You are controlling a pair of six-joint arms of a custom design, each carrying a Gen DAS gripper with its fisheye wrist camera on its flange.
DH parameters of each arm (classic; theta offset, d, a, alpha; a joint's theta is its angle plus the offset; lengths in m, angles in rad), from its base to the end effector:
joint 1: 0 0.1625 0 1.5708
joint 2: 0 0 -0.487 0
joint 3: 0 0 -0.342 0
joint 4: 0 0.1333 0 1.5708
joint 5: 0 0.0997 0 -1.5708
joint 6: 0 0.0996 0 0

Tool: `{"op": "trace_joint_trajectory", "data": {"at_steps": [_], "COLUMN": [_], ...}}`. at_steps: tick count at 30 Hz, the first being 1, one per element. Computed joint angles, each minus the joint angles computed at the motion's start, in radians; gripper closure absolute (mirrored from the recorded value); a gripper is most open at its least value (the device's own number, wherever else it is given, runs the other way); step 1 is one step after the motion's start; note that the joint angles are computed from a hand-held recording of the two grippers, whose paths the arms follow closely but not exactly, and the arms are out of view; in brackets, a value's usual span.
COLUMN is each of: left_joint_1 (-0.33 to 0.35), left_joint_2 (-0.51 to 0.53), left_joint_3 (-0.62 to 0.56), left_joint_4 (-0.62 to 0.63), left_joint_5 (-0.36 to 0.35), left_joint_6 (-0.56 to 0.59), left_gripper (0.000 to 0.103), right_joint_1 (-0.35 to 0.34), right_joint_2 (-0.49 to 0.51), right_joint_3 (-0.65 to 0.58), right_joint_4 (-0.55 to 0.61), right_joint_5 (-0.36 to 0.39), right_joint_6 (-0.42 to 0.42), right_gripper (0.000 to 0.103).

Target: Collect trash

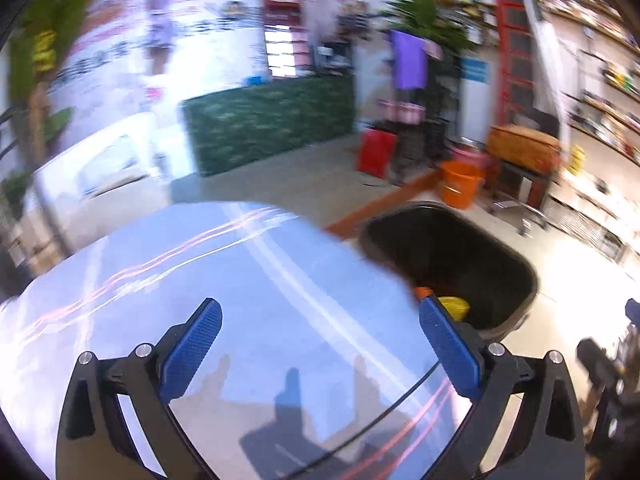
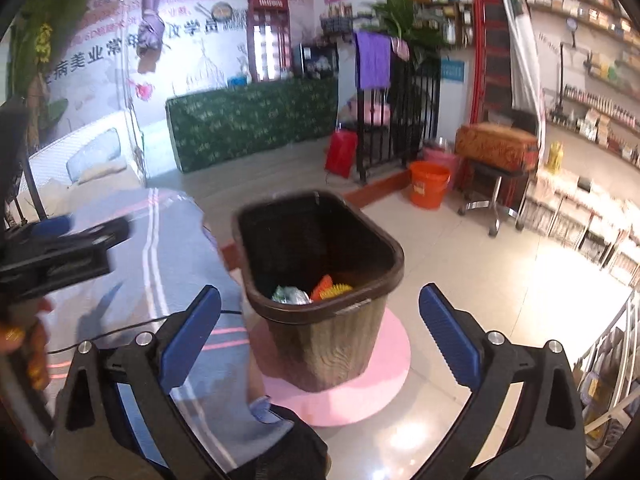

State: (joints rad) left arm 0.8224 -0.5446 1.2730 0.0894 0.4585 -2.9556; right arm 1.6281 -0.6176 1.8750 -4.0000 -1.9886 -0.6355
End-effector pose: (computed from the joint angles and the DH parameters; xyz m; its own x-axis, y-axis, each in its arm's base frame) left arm -0.2650 -0.6125 0.0868 -0.6370 -0.0467 -0.7695 0.6251 0.5528 -0.5510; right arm 0.1285 -0.6187 0.1757 -0.7384 0.0280 0.6738 -0.5722 0.5026 -0.6480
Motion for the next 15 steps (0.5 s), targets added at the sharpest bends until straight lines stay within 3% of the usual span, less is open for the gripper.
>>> {"op": "trace_joint_trajectory", "data": {"at_steps": [2, 4, 7, 8, 10, 11, 15], "left_joint_1": [-0.025, -0.046, -0.075, -0.086, -0.109, -0.126, -0.167], "left_joint_2": [-0.049, -0.085, -0.097, -0.108, -0.134, -0.144, -0.171], "left_joint_3": [0.113, 0.202, 0.27, 0.298, 0.36, 0.393, 0.477], "left_joint_4": [-0.086, -0.089, -0.013, -0.028, -0.086, -0.084, -0.116], "left_joint_5": [-0.076, -0.123, -0.198, -0.217, -0.248, -0.26, -0.269], "left_joint_6": [-0.017, -0.091, -0.263, -0.274, -0.276, -0.329, -0.42], "left_gripper": [0.005, 0.005, 0.005, 0.005, 0.005, 0.005, 0.005], "right_joint_1": [0.029, 0.047, 0.061, 0.071, 0.09, 0.097, 0.111], "right_joint_2": [0.037, 0.054, 0.047, 0.052, 0.063, 0.072, 0.07], "right_joint_3": [0.017, 0.041, 0.096, 0.11, 0.129, 0.142, 0.201], "right_joint_4": [-0.121, -0.179, -0.205, -0.238, -0.294, -0.34, -0.382], "right_joint_5": [-0.033, -0.035, -0.011, -0.027, -0.064, -0.072, -0.048], "right_joint_6": [-0.064, -0.093, -0.064, -0.055, -0.055, -0.063, -0.085], "right_gripper": [0.005, 0.005, 0.005, 0.005, 0.005, 0.005, 0.005]}}
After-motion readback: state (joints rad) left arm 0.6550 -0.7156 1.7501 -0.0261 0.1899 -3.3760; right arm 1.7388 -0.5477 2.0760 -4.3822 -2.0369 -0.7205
